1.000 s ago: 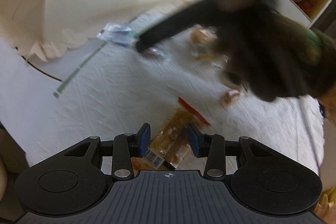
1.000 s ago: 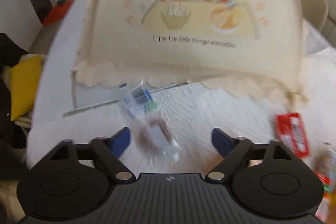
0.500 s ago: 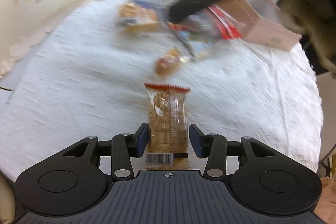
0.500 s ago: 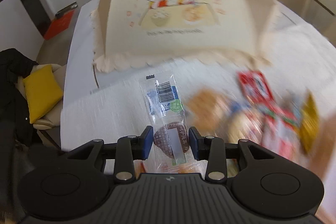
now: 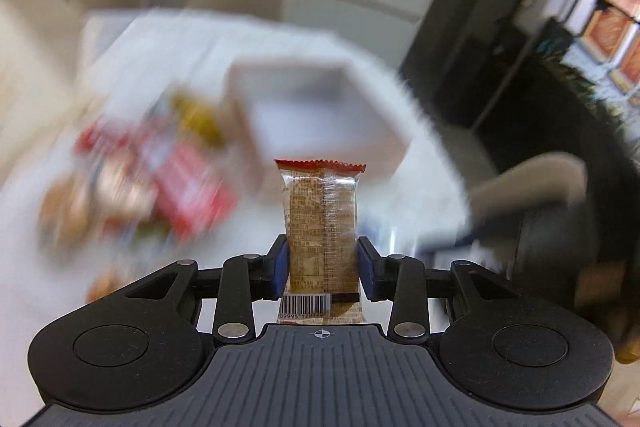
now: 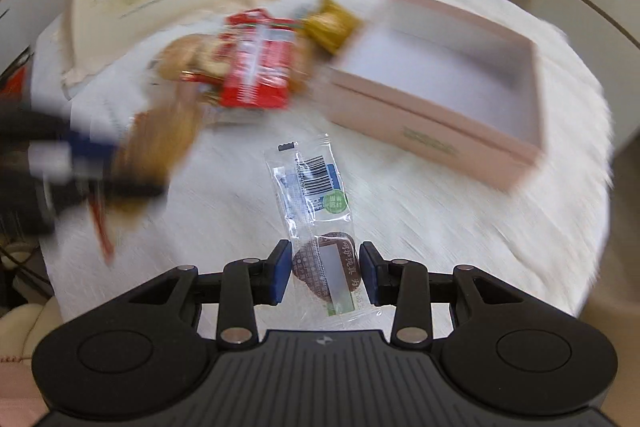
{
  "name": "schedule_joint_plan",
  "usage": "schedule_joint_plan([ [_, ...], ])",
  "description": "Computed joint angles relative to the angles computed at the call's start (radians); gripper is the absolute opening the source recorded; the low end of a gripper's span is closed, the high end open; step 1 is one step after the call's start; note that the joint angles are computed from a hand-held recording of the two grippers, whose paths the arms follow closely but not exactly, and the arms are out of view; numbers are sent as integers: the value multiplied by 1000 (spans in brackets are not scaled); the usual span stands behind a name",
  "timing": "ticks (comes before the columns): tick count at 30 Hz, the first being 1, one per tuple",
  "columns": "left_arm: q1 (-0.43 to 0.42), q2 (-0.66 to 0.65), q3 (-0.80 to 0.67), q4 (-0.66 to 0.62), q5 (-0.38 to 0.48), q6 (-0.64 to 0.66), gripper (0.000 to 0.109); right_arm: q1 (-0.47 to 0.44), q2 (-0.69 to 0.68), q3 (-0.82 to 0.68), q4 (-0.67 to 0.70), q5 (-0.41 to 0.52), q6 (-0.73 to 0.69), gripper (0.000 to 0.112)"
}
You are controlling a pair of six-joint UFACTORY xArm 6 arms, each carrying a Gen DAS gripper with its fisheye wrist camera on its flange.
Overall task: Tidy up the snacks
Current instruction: 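Carry both snacks to the pink box and release them inside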
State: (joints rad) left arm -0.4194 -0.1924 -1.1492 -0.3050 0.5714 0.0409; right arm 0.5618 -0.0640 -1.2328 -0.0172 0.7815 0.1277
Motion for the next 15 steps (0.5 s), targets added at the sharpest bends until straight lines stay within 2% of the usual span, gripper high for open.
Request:
schedule_joint_plan([
  [4, 10, 311, -419, -22, 32, -4, 46, -31, -72, 77, -2, -50, 26, 36],
  [7, 39, 532, -691, 3, 147, -150, 42, -47, -91, 101, -4, -78, 42, 36],
  [9, 50, 547, -691, 33, 93, -207, 42, -60, -104, 116, 14, -101, 42, 36],
  [11, 55, 491, -584, 46, -6, -246, 42, -80, -101, 112, 66, -119, 23, 36],
  [15, 83, 413, -426, 71, -86, -325, 42, -119, 22, -58, 140, -130, -10, 36],
])
